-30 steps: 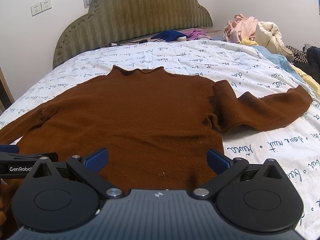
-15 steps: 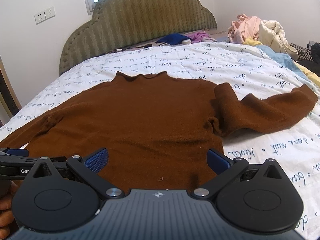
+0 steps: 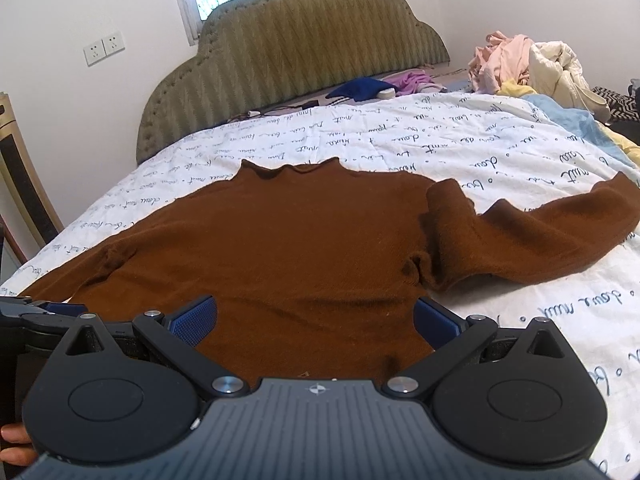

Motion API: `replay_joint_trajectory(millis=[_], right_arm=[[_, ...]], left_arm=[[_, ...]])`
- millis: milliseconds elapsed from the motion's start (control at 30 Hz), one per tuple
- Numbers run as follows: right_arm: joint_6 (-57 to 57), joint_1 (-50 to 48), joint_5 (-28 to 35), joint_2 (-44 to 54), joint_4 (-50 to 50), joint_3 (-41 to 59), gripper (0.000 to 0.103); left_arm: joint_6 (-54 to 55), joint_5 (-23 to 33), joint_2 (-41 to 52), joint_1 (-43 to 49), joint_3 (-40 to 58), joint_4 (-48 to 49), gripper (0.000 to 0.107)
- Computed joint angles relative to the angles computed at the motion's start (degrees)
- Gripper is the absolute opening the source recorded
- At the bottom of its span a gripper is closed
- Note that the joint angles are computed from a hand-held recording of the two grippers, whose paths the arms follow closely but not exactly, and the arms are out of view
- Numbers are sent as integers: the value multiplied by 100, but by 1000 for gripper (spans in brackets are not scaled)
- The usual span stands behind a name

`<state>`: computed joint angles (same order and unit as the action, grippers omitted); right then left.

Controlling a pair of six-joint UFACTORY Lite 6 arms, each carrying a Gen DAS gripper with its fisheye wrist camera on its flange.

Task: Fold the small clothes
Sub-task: 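Grasp the brown sweater's sleeve cuff with the right gripper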

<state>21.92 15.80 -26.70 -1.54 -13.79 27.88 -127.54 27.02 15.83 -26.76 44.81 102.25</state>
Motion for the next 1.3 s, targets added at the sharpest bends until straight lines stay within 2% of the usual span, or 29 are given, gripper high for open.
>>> replay_joint_trajectory(millis=[133,267,433,600,700,800,967,1067,1133,1167,1200,1233,1300], right_arm=[[623,-675,-253,-75,-1043,-105,103],[1349,-1720,-480,-3,-2088,-37,103],[2219,-3220,-866,731,-2995,622,103],[3620,-4584,-1378,2323,-3666,2273,103],[5207,-5148,-1666,3618,-4484,3743,103],[6557,-5348,-1938,4916,-5151,5241,100],[7519,-5283,-2284,6132,-5282,6729,92],[7878,-5179,-2232,6521,-5304,7387,83],[8245,-5104,-2057,6817,-5531,7935,62],[8457,-5071,-1958,6924,-5719,8150,56],[8740,-5034,-1826,7055,-5974,8438,42],[8911,-4982,-1689,7090,-6177,8552,28],[8794,-4928,-1481,6910,-6203,8298,12]], left_arm=[[-479,240,188,-162,56,391,103],[-922,57,428,-156,189,856,103],[-889,259,747,-349,345,903,103],[-856,565,952,-542,469,830,103],[-861,567,1030,-561,530,860,103],[-880,548,1095,-552,578,909,103],[-858,561,1251,-566,708,905,103],[-888,590,1315,-585,742,945,103],[-895,596,1324,-583,742,974,103],[-900,586,1321,-575,739,991,103],[-902,574,1322,-564,742,1004,103],[-910,557,1314,-553,739,1020,103],[-922,506,1298,-520,736,1053,103]])
